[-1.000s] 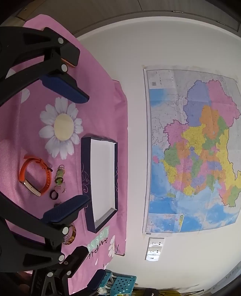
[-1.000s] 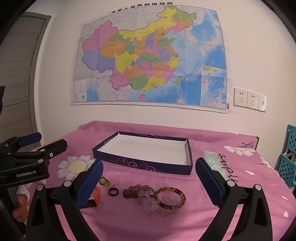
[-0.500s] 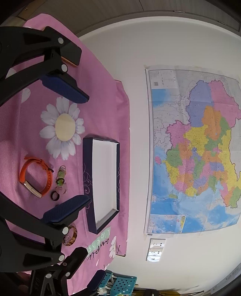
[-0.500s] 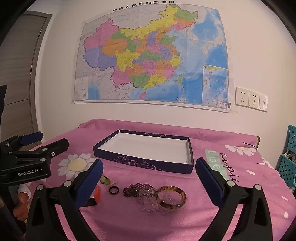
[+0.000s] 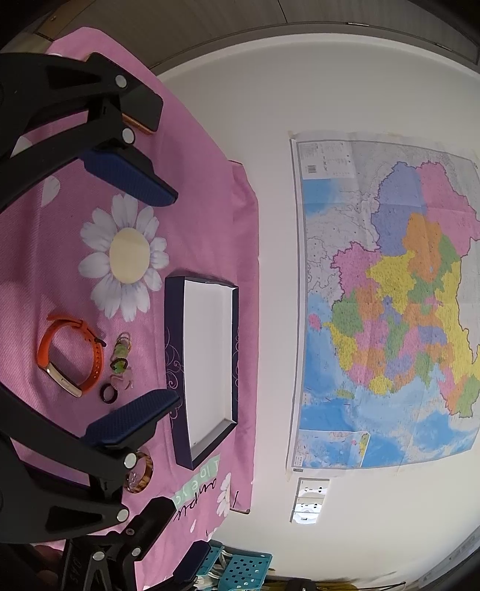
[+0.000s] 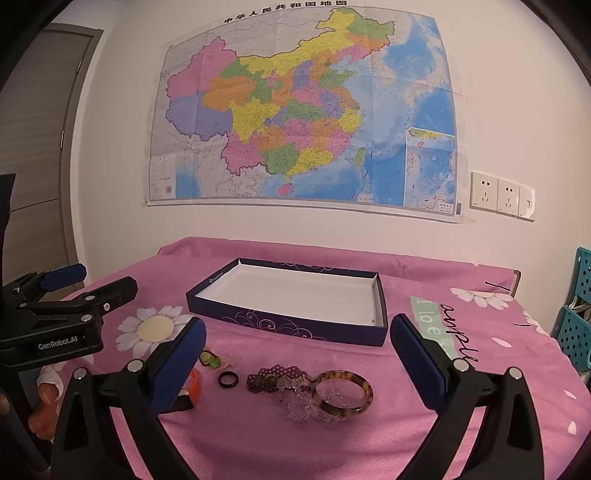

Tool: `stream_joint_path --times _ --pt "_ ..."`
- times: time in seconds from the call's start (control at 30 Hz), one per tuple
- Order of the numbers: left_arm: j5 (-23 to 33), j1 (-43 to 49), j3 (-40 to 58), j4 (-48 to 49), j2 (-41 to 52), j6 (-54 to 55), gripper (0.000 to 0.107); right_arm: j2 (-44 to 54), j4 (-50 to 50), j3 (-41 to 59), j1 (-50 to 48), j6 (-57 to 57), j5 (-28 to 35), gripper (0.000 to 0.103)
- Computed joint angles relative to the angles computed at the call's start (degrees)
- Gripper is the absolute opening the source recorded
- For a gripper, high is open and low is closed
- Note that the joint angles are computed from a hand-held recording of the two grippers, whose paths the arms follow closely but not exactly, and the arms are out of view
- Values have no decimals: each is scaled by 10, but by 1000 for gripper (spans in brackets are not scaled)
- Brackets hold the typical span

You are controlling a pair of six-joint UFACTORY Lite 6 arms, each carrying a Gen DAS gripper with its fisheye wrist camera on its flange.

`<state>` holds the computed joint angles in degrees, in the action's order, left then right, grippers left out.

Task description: Organize jewelry

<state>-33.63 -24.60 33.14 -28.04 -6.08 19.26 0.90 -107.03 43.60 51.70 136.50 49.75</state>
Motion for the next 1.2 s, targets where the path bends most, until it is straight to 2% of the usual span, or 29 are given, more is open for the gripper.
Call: stream_joint_path --times 1.2 --pt "12 8 11 11 8 -5 98 15 -3 12 -5 2 -7 96"
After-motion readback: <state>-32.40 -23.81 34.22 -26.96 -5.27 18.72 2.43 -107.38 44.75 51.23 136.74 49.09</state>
